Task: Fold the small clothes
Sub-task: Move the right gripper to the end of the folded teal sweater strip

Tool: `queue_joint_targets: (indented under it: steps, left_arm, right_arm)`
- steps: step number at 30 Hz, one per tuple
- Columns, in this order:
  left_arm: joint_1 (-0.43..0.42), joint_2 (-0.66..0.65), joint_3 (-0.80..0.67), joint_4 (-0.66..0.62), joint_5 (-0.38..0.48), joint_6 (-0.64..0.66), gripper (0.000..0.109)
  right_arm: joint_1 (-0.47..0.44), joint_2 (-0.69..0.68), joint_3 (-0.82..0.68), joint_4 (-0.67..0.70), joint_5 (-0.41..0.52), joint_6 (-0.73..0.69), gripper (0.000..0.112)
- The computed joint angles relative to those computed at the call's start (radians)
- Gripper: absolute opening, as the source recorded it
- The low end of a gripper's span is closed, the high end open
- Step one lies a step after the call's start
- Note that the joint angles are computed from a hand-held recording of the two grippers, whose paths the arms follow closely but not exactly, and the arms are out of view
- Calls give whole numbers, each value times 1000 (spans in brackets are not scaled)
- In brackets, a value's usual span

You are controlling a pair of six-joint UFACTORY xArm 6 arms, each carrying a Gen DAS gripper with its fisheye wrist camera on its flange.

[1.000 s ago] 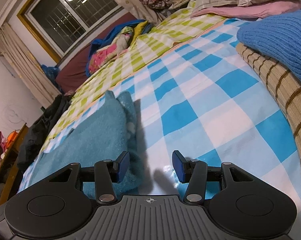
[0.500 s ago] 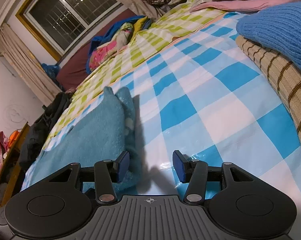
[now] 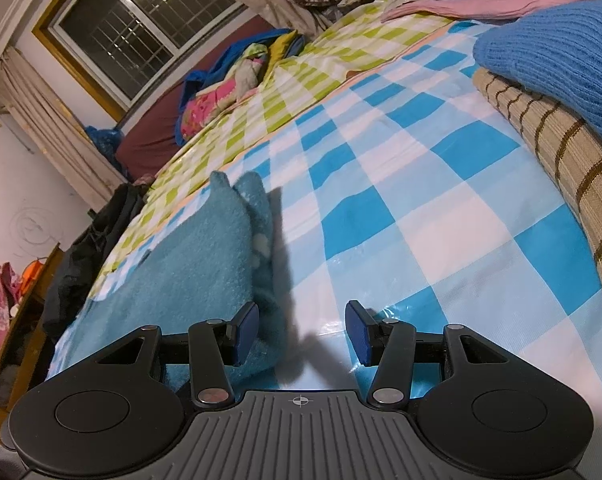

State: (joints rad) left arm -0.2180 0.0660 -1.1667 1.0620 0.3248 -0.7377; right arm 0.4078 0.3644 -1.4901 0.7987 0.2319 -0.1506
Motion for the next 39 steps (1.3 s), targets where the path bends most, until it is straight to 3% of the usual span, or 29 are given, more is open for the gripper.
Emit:
queue_joint_targets:
  steps: [10,32,39]
  left_arm:
    - [-12,3,2,71,9,-18,47]
    - [-30,31,-20,60,28,13,56]
    - [-28,32,-9,240,17,-72,59]
  right_arm:
    - [-3,-12,4,63,14,-56,49]
    - [-10,-12,-3,97,40,-77,49]
    - [-11,-13,-3,82,42,-60,49]
